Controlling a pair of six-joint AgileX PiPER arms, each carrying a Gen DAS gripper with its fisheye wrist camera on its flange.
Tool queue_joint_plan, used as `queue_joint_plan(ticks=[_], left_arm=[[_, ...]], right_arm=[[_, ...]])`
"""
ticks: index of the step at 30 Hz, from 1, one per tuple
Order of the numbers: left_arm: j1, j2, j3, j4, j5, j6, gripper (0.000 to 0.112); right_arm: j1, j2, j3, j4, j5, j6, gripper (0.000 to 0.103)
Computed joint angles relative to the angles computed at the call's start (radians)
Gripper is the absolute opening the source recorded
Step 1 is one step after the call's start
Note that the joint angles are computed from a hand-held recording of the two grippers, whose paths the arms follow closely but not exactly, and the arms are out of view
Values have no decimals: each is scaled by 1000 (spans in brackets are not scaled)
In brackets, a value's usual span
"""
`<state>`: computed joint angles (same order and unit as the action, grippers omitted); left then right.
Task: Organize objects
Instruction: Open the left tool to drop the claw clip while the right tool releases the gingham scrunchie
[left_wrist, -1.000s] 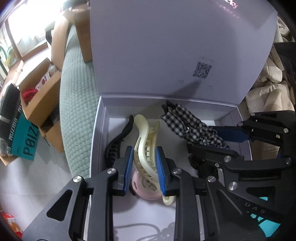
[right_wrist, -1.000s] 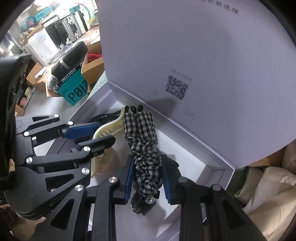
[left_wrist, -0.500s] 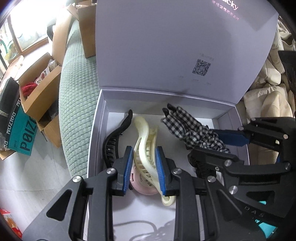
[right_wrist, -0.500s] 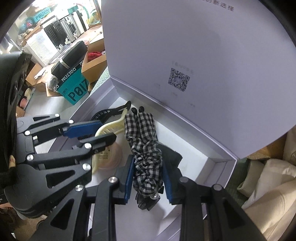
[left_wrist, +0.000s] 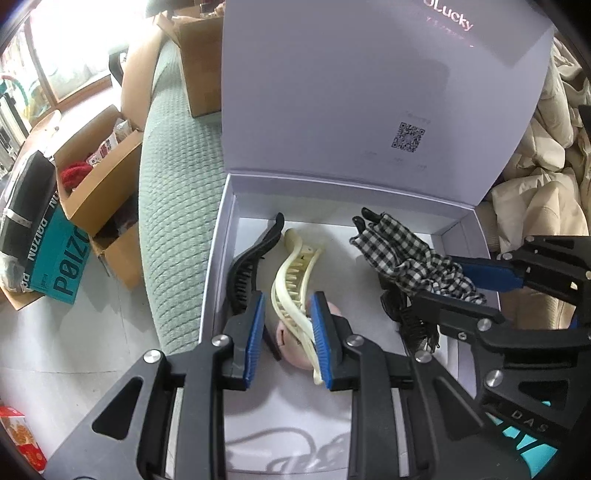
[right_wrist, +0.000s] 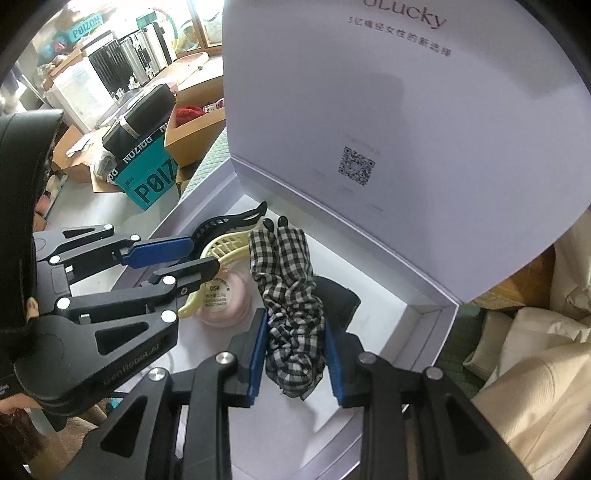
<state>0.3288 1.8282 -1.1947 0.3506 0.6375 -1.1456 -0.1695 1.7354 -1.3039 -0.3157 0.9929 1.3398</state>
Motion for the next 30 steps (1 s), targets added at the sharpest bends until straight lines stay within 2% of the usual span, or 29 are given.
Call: queue_joint_plan(ticks=[12, 16, 17, 18, 20, 23, 30], left_arm=[[-9, -81, 54, 17, 33, -63, 26], [-19, -105, 56, 21, 57, -73, 31], [-22, -110, 56, 24, 65, -76, 33], [-25, -114, 54, 25, 74, -77, 34], [-34, -119, 44, 30, 113, -83, 45], [-55, -145, 56, 66, 138, -121, 50], [-78, -186, 48, 77, 186, -125, 53]], right_arm=[[38, 10, -75, -26, 82, 27, 30], [48, 9, -86, -31, 94, 37, 32], [50, 7, -86, -34, 93, 38, 34], [52, 8, -90, -33, 95, 35, 40], [57, 13, -104, -32, 109, 37, 46], [68, 12, -119, -38, 127, 47, 46], [104, -1, -164, -68, 218, 77, 46]])
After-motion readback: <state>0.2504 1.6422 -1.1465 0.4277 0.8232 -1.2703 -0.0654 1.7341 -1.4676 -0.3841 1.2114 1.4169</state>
